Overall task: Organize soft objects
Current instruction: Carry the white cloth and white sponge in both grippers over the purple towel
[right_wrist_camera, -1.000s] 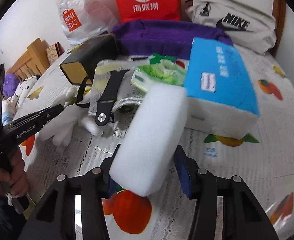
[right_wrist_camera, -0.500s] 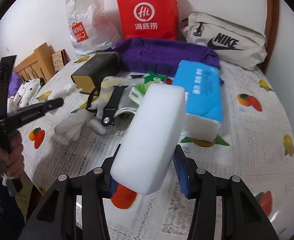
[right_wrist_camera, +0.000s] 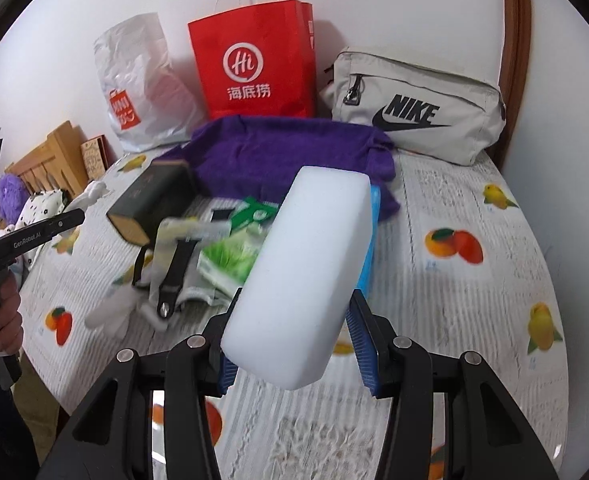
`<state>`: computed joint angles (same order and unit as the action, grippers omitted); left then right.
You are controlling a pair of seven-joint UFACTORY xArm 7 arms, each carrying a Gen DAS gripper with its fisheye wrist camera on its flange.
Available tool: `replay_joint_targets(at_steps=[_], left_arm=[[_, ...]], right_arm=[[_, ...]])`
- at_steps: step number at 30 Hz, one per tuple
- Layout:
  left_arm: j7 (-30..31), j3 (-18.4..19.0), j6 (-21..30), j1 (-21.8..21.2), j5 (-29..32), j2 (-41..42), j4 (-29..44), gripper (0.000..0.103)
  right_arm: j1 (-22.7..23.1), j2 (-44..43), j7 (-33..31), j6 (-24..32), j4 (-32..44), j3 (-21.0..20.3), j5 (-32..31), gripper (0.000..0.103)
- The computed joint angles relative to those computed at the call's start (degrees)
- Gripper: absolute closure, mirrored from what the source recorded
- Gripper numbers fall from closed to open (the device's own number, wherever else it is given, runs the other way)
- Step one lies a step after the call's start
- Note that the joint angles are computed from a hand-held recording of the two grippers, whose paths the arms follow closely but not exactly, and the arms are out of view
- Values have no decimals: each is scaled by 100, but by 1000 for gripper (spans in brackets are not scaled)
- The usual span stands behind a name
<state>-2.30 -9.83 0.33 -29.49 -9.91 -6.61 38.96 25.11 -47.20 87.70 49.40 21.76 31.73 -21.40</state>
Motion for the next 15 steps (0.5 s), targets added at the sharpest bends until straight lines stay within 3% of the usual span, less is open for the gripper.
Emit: replay_joint_targets(at_steps=[5,9,15], left_arm=[[-587,-278,200,393,770,366,565,93],[-429,-266,387,376,661,652,998,93],[-762,-203,688,400,1211,1176,1774,93]], right_arm=[[-344,95,-369,-439,2,-336,-253,55],[-706,188,-768,-743,20,-591,-424,55],[-1353,364,-1183,-1254,11,-861,-562,55]])
